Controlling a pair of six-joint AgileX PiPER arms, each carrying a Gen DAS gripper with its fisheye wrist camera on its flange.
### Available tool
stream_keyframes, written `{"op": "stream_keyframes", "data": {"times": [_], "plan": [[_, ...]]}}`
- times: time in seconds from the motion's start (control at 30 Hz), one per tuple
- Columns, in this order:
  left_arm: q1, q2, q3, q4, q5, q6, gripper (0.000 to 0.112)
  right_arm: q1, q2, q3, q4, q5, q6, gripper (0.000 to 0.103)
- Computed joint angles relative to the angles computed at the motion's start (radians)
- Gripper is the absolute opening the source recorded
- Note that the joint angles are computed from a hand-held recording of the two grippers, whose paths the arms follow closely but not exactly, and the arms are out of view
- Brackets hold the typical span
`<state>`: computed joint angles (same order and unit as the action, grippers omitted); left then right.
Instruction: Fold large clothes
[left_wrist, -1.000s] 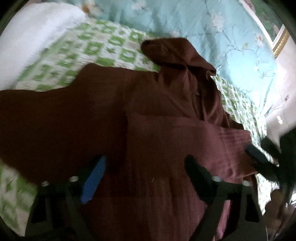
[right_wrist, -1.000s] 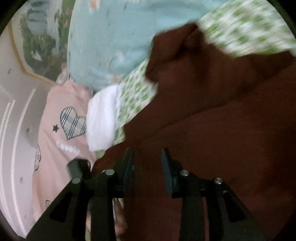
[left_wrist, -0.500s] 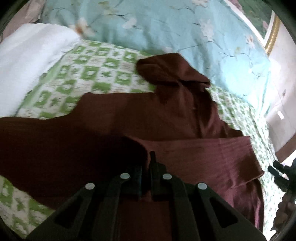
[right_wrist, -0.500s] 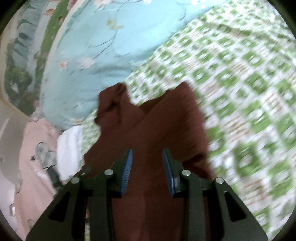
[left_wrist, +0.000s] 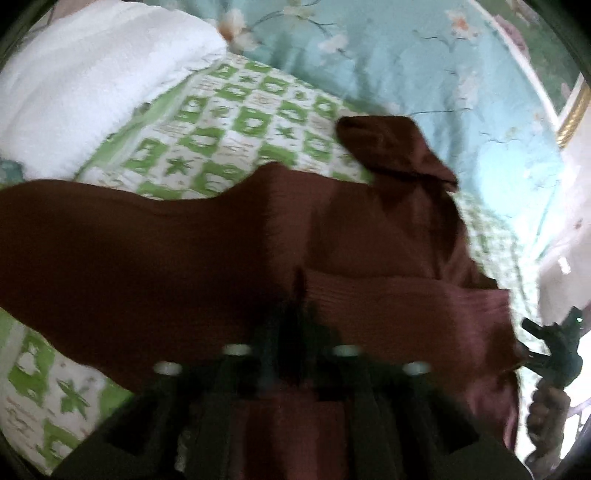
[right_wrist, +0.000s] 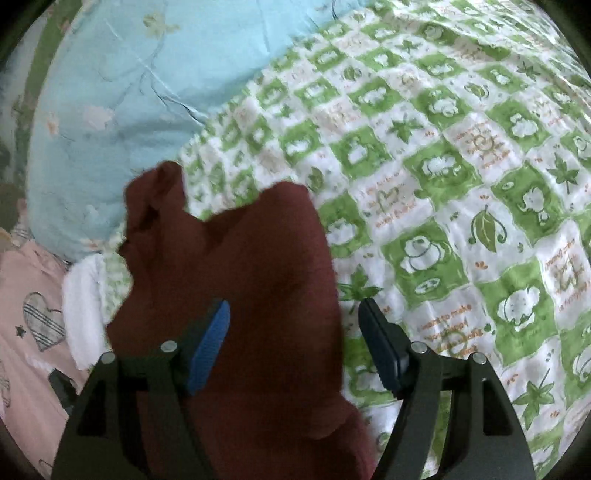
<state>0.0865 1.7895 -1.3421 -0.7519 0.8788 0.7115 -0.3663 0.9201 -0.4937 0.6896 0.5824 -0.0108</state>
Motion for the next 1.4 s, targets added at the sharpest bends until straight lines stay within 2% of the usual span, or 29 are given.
{"op": "stream_keyframes", "data": {"times": [0.07, 0.13, 0.17, 0.23, 0.3, 0.4, 0.5, 0.57, 0.67, 0.8, 0.83, 0.9, 0.93, 1.0, 1.03, 1.1, 1.13, 1.17, 1.2, 1.27, 1.33, 1.4], "plan": [[-0.038, -0.022, 0.021, 0.034, -0.044, -0.029, 0.1, 0.021, -0.024, 0.005, -0.02, -0.004, 0.031, 0.073], [-0.079, -0.023, 0.023, 0.066, -0.071, -0.047, 0.098, 0.034, -0.032, 0.011, -0.026, -0.001, 0.043, 0.073], [-0.099, -0.011, 0.009, 0.091, -0.065, -0.07, 0.093, 0.045, -0.037, 0.013, -0.04, -0.003, 0.061, 0.073], [-0.127, 0.008, -0.01, 0.101, -0.05, -0.063, 0.07, 0.07, -0.045, 0.019, -0.065, -0.018, 0.097, 0.073], [-0.196, 0.007, -0.008, 0.205, -0.089, -0.089, 0.003, 0.076, -0.05, 0.024, -0.063, -0.021, 0.1, 0.073], [-0.218, -0.034, 0.041, 0.214, -0.156, -0.07, 0.004, 0.078, -0.062, 0.029, -0.063, -0.023, 0.105, 0.073], [-0.166, -0.063, 0.07, 0.155, -0.176, -0.027, 0.004, 0.038, -0.081, 0.033, -0.029, 0.001, 0.061, 0.073], [-0.139, -0.059, 0.072, 0.181, -0.197, -0.052, 0.004, 0.026, -0.075, 0.028, -0.03, 0.008, 0.045, 0.073], [-0.096, -0.034, 0.054, 0.149, -0.153, -0.026, 0.004, 0.047, -0.026, 0.015, -0.055, -0.014, 0.053, 0.073], [-0.104, -0.035, 0.058, 0.16, -0.168, -0.033, 0.004, 0.116, 0.068, -0.016, -0.129, -0.057, 0.131, 0.073], [-0.106, -0.034, 0.058, 0.165, -0.172, -0.037, 0.004, 0.142, 0.096, -0.026, -0.168, -0.07, 0.162, 0.069], [-0.117, -0.025, 0.053, 0.186, -0.18, -0.059, 0.004, 0.199, 0.147, -0.068, -0.314, -0.058, 0.285, 0.025], [-0.122, -0.019, 0.051, 0.199, -0.184, -0.069, 0.004, 0.197, 0.162, -0.08, -0.342, -0.043, 0.312, 0.012], [-0.128, -0.015, 0.054, 0.225, -0.191, -0.092, 0.01, 0.179, 0.163, -0.084, -0.357, -0.03, 0.332, 0.012], [-0.131, -0.016, 0.055, 0.243, -0.19, -0.116, 0.012, 0.199, 0.158, -0.095, -0.424, -0.021, 0.397, 0.016], [-0.11, -0.03, 0.06, 0.221, -0.164, -0.122, 0.028, 0.262, 0.117, -0.112, -0.576, 0.01, 0.573, 0.023], [-0.091, -0.041, 0.066, 0.202, -0.147, -0.12, 0.052, 0.297, 0.068, -0.11, -0.611, 0.017, 0.63, 0.025], [-0.064, -0.069, 0.092, 0.167, -0.147, -0.104, 0.07, 0.317, 0.029, -0.109, -0.614, 0.016, 0.648, 0.029], [-0.031, -0.102, 0.127, 0.122, -0.153, -0.072, 0.079, 0.353, -0.001, -0.111, -0.63, 0.016, 0.684, 0.034], [0.069, -0.16, 0.186, 0.017, -0.122, 0.011, 0.084, 0.463, -0.057, -0.115, -0.711, 0.013, 0.812, 0.058], [0.158, -0.181, 0.207, -0.028, -0.084, 0.041, 0.087, 0.604, -0.08, -0.116, -0.825, -0.001, 0.97, 0.061], [0.29, -0.173, 0.206, -0.08, -0.032, 0.075, 0.087, 0.694, -0.071, -0.114, -0.844, -0.036, 1.025, 0.061]]}}
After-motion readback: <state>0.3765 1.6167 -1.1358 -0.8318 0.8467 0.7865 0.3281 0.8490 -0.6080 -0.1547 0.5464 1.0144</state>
